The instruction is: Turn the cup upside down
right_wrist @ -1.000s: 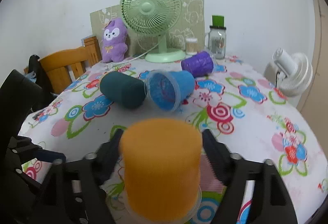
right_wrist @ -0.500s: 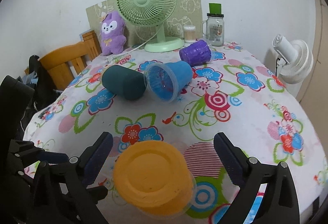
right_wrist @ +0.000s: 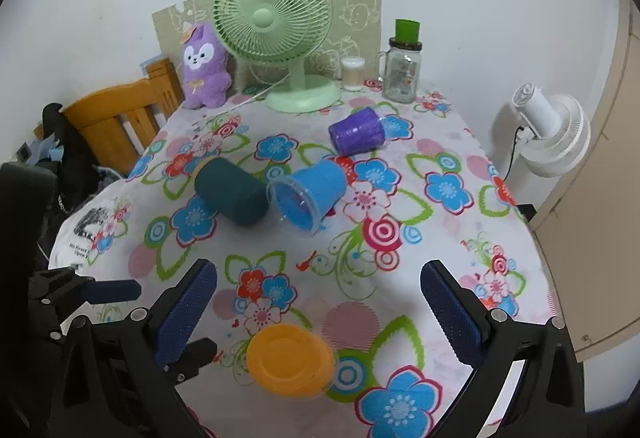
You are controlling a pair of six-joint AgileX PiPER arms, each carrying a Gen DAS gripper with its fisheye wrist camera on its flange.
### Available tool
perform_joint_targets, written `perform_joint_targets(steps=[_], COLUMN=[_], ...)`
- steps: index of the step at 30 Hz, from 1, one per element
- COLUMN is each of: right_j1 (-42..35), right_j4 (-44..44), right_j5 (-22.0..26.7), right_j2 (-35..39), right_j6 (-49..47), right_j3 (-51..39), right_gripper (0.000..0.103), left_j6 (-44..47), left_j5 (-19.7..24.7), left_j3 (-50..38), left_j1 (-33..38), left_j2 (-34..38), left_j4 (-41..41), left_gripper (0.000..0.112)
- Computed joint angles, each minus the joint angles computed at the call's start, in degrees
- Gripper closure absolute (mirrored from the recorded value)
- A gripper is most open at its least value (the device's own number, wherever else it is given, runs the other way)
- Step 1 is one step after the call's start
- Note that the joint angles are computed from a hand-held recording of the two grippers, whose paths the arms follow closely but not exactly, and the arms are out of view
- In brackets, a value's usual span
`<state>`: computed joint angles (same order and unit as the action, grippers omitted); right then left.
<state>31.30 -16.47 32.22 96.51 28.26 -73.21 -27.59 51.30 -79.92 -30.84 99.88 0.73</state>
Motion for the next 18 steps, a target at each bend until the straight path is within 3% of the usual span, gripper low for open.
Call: perform_joint_targets(steps=[8,14,18], right_j1=[-2.92,-8.45,-11.79], right_j4=[1.32,10.78,18.09], right_j5=[2.80,-0.51,-2.29], right_j2=[-2.88,-6.11,-7.22], right_j6=[-2.04,-15.71,-26.74], right_j3=[0.97,5.64,8.53], right_gripper=[0.000,0.000,0.000], left_j6=[-6.75,-26.30,-34.61], left_j5=[-0.59,-1.46,-1.94], left_j3=[-0.38,3.52,5.46], left_j1=[-1.49,-8.02,-9.83], left_j2=[-0.92,-3.90,-4.75], left_j4=[4.78,18.02,20.82], left_gripper=[0.016,0.015,0.015])
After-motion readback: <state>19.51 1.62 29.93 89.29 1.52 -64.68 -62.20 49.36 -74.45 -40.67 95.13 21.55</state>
